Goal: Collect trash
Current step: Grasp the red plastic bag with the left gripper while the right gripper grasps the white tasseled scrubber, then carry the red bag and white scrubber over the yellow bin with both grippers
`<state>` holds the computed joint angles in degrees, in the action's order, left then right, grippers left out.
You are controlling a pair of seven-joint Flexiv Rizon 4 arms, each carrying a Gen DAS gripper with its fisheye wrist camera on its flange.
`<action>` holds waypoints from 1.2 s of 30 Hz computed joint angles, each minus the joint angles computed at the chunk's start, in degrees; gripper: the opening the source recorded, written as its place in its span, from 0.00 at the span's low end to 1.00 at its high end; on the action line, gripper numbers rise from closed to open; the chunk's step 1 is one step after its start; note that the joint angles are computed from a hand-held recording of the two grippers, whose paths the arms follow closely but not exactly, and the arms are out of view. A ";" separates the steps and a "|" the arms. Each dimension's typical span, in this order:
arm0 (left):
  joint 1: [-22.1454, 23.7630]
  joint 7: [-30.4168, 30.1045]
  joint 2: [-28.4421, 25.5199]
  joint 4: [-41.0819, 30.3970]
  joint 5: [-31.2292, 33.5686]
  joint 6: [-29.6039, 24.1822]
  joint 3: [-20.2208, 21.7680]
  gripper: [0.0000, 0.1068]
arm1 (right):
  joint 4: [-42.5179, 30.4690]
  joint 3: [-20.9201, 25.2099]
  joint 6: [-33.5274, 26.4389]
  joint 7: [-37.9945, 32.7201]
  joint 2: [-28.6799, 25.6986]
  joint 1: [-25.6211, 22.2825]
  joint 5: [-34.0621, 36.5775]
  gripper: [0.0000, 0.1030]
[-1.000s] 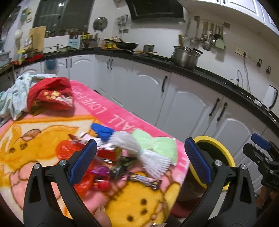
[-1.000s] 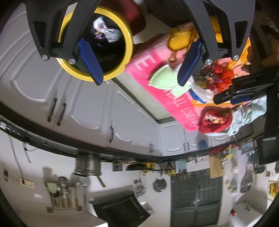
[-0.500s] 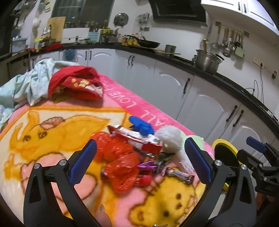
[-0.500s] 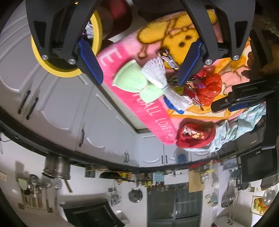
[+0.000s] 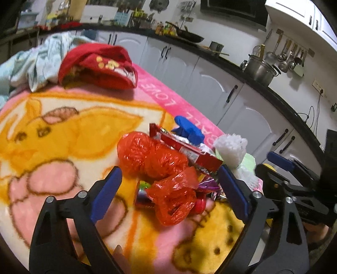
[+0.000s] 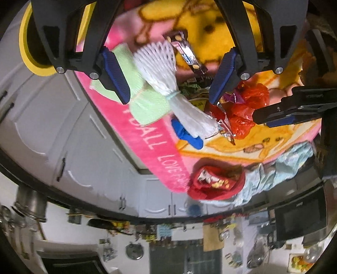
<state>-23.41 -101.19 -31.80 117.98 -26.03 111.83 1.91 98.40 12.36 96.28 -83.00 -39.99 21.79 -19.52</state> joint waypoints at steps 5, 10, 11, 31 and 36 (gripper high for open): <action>7.20 -2.33 -0.19 0.04 5.61 -1.00 -6.22 0.65 | -4.44 3.41 -5.14 -2.73 -3.08 -1.37 -1.22 0.63; 11.94 -4.94 -0.46 0.08 10.34 -1.74 -10.00 0.54 | -7.21 4.54 -8.06 -4.68 -4.58 -1.12 0.31 0.44; 12.40 -5.26 -0.40 0.20 11.03 -1.85 -10.29 0.52 | -7.64 4.89 -8.91 -5.18 -4.75 -1.22 0.63 0.34; 6.01 -6.37 4.52 6.55 9.77 0.82 -2.01 0.08 | -3.38 10.80 -6.94 -8.52 -1.19 -4.81 7.90 0.17; 2.18 -3.60 6.22 8.52 5.31 3.56 0.81 0.08 | -2.51 13.26 -3.98 -8.47 -0.76 -6.64 8.58 0.17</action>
<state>-21.23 -104.79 -25.58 126.51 -20.71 115.39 2.72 95.89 25.61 92.30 -91.47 -40.75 15.15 -10.94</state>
